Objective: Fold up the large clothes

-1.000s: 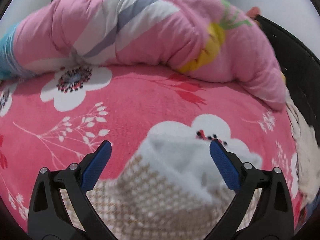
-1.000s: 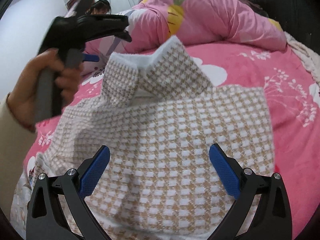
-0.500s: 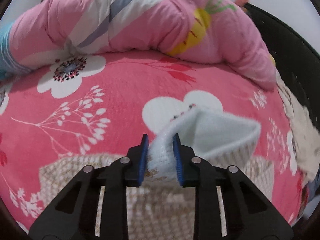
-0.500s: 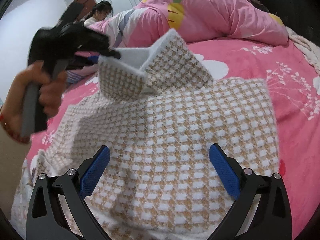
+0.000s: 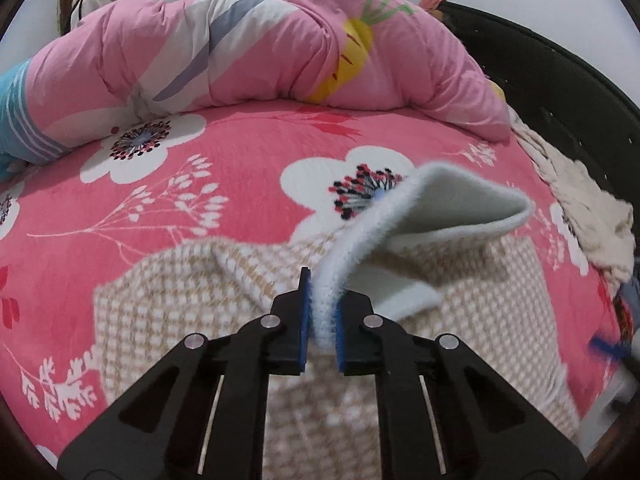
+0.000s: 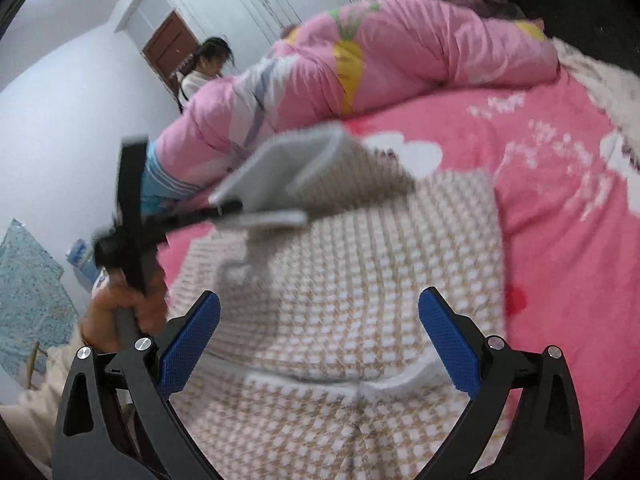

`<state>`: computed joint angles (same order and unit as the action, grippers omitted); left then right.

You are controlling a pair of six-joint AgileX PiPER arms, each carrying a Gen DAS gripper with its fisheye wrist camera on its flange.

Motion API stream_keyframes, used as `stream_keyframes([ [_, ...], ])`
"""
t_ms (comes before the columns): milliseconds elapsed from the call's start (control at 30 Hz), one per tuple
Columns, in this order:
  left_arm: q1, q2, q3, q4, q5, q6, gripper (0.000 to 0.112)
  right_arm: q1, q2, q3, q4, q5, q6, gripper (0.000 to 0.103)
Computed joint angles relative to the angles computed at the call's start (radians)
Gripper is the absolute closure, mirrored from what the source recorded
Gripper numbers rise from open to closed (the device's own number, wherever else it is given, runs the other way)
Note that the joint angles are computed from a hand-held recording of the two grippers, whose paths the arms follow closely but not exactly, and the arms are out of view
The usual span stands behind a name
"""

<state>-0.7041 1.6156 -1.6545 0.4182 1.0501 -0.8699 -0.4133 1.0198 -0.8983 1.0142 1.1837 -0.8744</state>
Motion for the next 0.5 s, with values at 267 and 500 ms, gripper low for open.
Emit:
stream_keyframes([
  [267, -0.025, -0.143, 0.259, 0.044, -0.134, -0.086, 0.104, 0.232, 0.384, -0.522, -0.024, -0.038, 0.294, 0.010],
  [500, -0.039, -0.228, 0.414, 0.058, -0.248, -0.090, 0.104, 0.546, 0.729, -0.801, -0.249, -0.006, 0.561, 0.056],
])
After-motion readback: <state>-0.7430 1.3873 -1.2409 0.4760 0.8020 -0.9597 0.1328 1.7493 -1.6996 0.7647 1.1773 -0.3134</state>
